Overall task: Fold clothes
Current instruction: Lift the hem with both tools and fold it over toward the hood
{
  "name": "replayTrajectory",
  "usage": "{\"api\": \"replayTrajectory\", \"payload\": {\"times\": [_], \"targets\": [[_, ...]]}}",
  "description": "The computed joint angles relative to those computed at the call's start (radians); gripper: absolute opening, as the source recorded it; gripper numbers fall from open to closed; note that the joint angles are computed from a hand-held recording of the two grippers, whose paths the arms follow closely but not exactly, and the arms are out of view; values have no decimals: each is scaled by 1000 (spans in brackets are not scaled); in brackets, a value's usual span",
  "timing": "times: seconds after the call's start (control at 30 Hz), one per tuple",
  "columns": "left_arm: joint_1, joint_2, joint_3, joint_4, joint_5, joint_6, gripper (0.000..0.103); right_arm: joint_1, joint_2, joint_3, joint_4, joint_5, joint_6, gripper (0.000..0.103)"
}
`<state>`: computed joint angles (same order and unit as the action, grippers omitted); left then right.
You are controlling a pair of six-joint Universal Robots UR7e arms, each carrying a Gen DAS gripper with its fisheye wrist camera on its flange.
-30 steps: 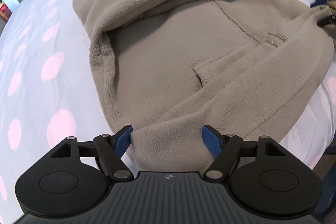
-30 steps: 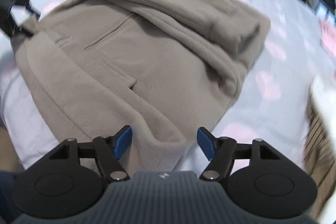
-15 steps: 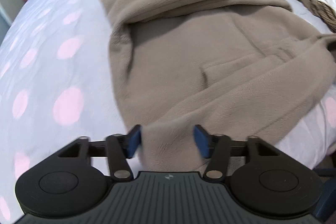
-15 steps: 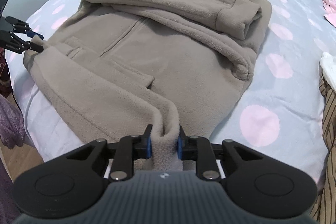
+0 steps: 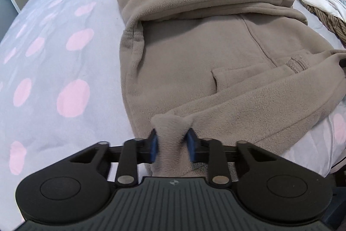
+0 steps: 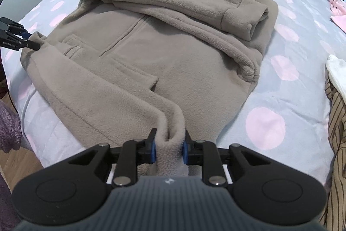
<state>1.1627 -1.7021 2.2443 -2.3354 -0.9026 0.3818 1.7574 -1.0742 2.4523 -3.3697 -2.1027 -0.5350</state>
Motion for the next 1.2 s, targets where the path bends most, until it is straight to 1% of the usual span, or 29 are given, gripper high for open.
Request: {"api": "replayTrajectory", "payload": {"times": [0.07,0.2,0.33,0.43,0.53,0.6,0.7,0.87,1.03,1.1,1.2], "targets": [[-17,-7,12,-12,20,4,17,12,4,4,-21,-11,-7,21],[-63,-37,44,-73,52,44,15,40,7,13,-83,-29,-34,19],[-97,-70,37,-110,43,48,14,84,-11,12,-123,-53,-61,18],[-118,-87,19,-149,20,38,14,120,-40,4,-138,-70,-73,18],[-142,-85,-8,-198,6,48,14,156,-72,-15,-141,-81,-82,18],[-162,-64,-33,-223,12,64,14,179,-86,-36,-144,-89,-101,18],[-190,-22,-82,-248,24,95,14,207,-89,-87,-148,-108,-146,18],[-220,82,-173,-327,42,156,14,227,-46,-208,-182,-147,-249,18],[-191,252,-290,-470,47,245,14,195,41,-373,-226,-142,-348,18],[-169,328,-340,-532,44,278,14,175,88,-447,-237,-136,-383,18],[-129,442,-414,-612,38,328,14,138,161,-563,-224,-128,-418,18]]}}
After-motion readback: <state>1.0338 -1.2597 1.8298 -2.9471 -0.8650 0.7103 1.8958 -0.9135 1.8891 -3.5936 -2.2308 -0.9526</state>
